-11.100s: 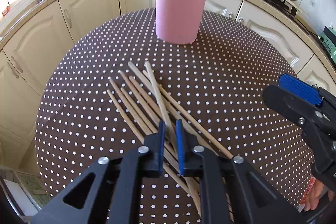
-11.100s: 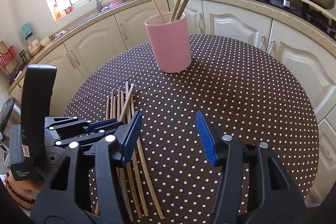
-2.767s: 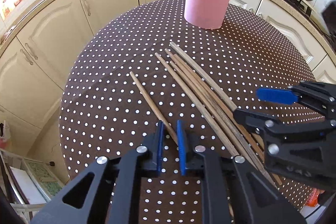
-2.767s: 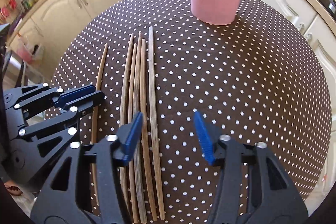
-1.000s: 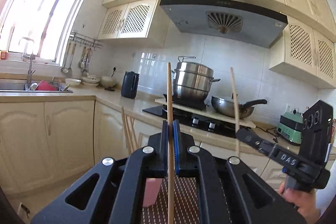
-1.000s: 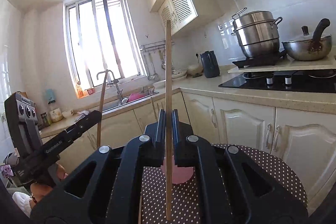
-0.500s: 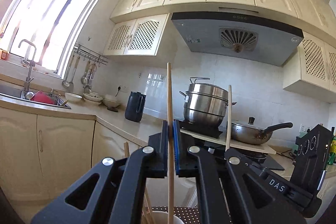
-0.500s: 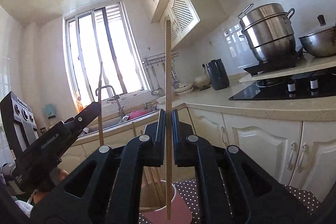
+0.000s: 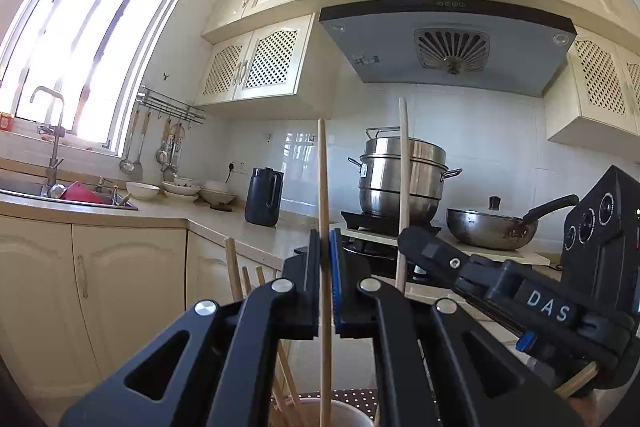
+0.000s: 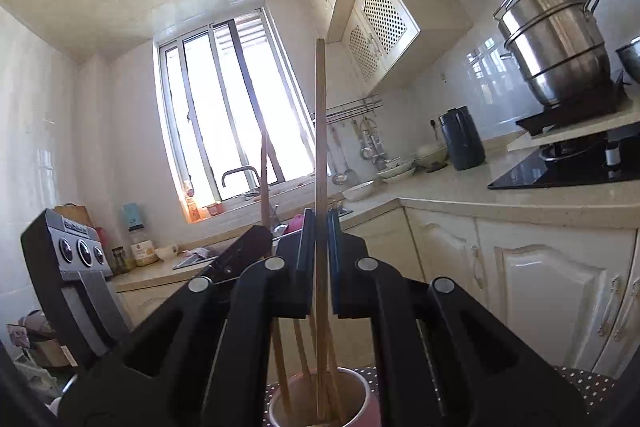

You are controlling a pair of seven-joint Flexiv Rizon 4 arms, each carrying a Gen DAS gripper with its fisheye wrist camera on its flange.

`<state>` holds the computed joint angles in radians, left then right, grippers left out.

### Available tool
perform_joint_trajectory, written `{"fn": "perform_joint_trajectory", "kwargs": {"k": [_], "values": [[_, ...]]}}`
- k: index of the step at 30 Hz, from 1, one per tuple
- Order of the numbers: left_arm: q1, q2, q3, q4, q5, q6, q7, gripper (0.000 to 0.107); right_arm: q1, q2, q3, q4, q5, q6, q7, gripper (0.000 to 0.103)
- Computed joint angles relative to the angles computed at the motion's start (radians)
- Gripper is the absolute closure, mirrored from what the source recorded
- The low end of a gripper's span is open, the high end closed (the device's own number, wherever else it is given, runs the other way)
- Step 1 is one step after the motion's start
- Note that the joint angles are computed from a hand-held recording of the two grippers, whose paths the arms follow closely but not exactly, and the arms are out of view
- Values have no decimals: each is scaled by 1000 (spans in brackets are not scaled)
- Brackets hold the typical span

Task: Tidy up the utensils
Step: 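Lower both chopsticks into the pink cup and open both grippers, then move both grippers back down to the remaining chopsticks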

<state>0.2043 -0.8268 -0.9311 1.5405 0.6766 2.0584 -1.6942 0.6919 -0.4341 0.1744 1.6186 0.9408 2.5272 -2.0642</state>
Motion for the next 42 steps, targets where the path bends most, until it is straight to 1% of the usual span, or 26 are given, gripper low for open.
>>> {"fn": "perform_joint_trajectory", "kwargs": {"k": [1,2,3,7,9,11,14,15,16,17,21,24,27,29,30,31,32,33,38,42], "values": [[1,4,7,6,0,-4,2,102,-15,1,13,30,-48,-4,57,96],[-2,5,12,7,-1,-4,6,102,-15,3,12,38,-52,-6,69,96],[14,-3,-10,10,14,-23,6,102,-15,4,10,50,-68,-5,83,96],[50,-23,-61,35,4,-43,47,101,-21,20,6,103,-141,-51,150,96],[58,-20,-67,50,-21,-36,64,101,-2,22,-11,109,-134,-57,132,96],[65,-18,-73,63,-40,-37,82,101,16,29,-27,106,-99,-63,96,96],[81,-14,-92,83,-65,-47,111,99,26,32,-31,106,-66,-73,68,96],[84,-11,-95,90,-73,-46,122,95,27,32,-31,109,-61,-77,58,96],[85,-8,-95,97,-82,-45,132,87,30,34,-32,107,-45,-87,46,96],[86,-3,-95,105,-91,-39,139,85,34,35,-34,101,-23,-96,28,96],[105,18,-104,134,-114,-38,148,83,54,41,-41,61,89,-124,-92,96],[122,47,-101,163,-138,-39,145,80,52,50,-26,34,162,-140,-171,96],[135,87,-91,191,-162,-42,140,78,43,61,-9,-24,280,-155,-292,95],[145,116,-86,212,-178,-49,138,76,32,66,5,-77,379,-154,-399,93],[157,132,-91,226,-185,-59,136,75,25,68,15,-98,416,-152,-444,87],[171,140,-103,239,-190,-68,137,74,18,66,24,-128,463,-141,-503,73],[183,151,-112,253,-199,-73,139,73,14,63,33,-158,502,-121,-559,62],[196,172,-117,270,-211,-80,141,71,15,60,45,-166,499,-96,-569,44],[278,240,-176,350,-238,-82,158,68,6,64,112,-208,514,-7,-639,44],[399,300,-276,424,-254,-84,146,63,-4,70,171,-250,546,61,-721,44]]}}
